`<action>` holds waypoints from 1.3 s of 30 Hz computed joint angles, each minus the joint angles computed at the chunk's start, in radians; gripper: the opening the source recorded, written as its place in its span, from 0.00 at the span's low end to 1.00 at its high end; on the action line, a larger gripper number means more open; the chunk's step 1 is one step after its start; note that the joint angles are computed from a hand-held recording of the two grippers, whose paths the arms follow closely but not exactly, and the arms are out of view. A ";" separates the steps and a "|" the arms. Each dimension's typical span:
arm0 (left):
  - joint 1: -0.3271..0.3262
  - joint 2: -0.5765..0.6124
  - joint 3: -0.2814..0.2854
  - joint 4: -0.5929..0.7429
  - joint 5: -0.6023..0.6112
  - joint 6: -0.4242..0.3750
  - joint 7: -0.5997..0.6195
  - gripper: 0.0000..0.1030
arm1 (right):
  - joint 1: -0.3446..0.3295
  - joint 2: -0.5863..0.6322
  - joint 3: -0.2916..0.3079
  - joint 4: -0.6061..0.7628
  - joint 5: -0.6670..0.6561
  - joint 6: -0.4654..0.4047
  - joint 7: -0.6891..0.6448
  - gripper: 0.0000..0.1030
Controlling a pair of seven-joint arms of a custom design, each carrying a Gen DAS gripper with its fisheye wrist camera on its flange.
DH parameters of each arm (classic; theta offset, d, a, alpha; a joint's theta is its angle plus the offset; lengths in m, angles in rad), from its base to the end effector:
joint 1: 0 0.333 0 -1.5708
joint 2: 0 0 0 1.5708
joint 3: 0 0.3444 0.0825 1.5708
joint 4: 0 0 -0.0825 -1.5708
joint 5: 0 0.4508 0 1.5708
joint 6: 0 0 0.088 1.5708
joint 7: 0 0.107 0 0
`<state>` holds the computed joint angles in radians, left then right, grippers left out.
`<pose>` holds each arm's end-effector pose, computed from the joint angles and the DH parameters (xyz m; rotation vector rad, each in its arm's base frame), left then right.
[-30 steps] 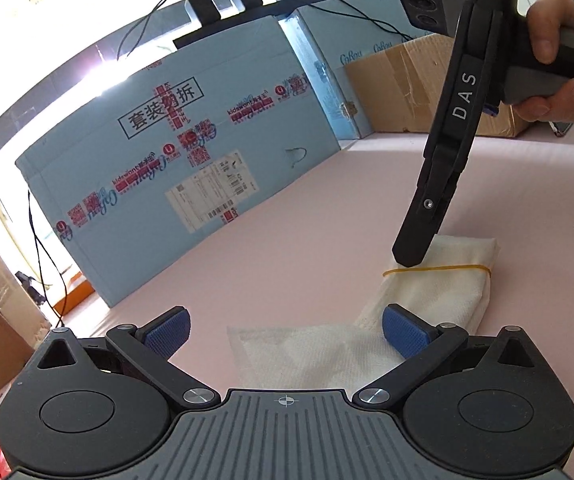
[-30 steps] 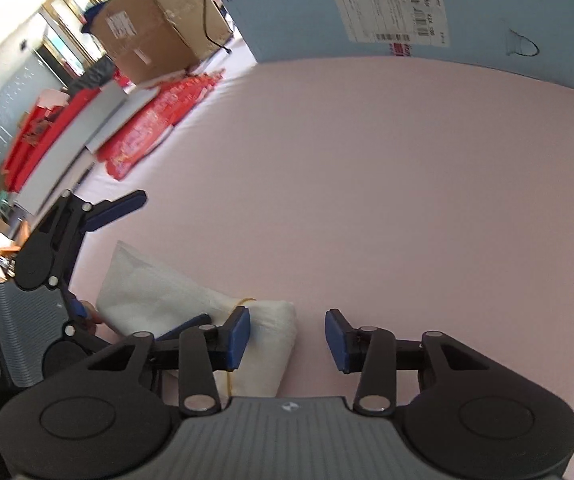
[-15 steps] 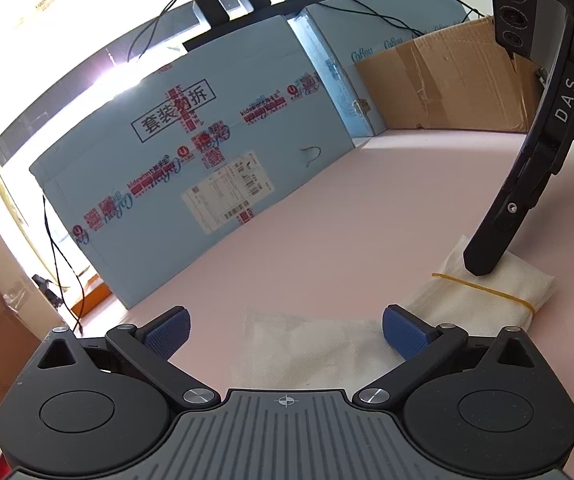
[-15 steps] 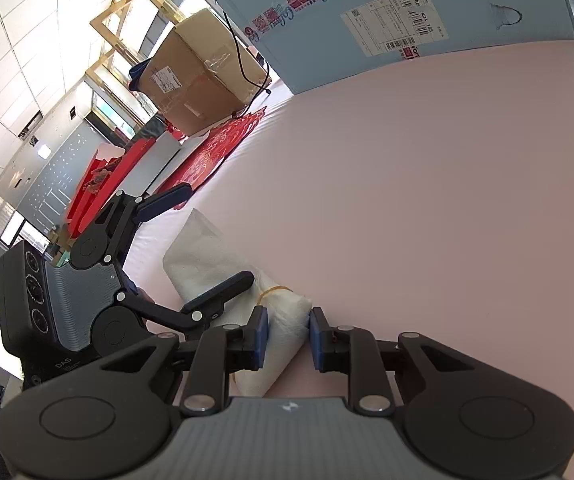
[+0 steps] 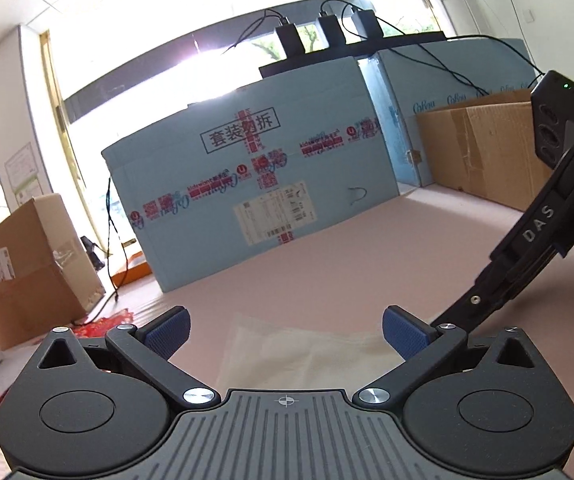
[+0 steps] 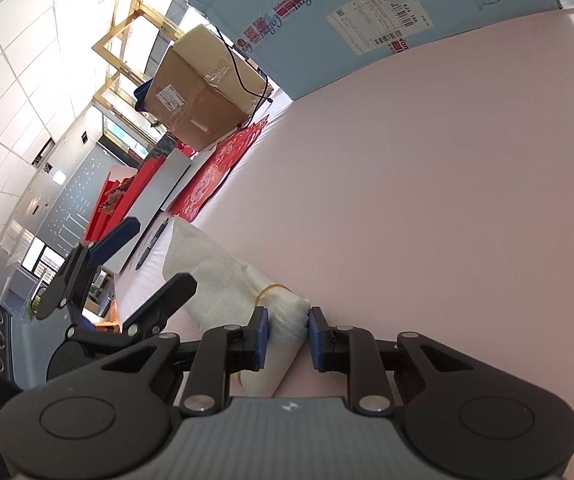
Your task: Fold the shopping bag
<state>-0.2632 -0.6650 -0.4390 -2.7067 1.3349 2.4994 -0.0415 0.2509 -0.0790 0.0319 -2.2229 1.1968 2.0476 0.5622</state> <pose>0.3235 -0.2721 0.4370 -1.3331 1.4737 -0.6784 0.5376 0.2094 0.4218 -1.9446 0.9858 0.5880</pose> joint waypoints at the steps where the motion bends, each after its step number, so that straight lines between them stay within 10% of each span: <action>1: -0.004 0.004 0.000 0.002 -0.010 0.000 -0.003 1.00 | 0.000 0.001 0.000 -0.001 0.006 0.000 0.004 0.22; 12: -0.022 0.104 0.002 0.059 -0.064 0.012 -0.007 0.99 | 0.009 -0.024 -0.002 -0.034 0.025 0.025 -0.005 0.22; 27: -0.104 0.245 -0.035 0.172 -0.143 -0.335 0.307 1.00 | 0.069 -0.124 0.018 -0.119 0.006 0.209 -0.176 0.22; 33: -0.137 0.239 0.001 0.172 -0.158 -0.346 0.373 1.00 | 0.063 -0.134 -0.017 -0.126 -0.012 0.108 -0.145 0.21; 39: -0.138 0.225 0.016 0.162 -0.172 -0.309 0.348 0.99 | 0.069 -0.151 0.006 -0.131 -0.017 0.192 -0.126 0.27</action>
<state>-0.4008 -0.4401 -0.4231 -2.5442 1.1634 2.1908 0.3069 0.3200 -0.2304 0.0381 -2.3541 1.1797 2.2398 0.4359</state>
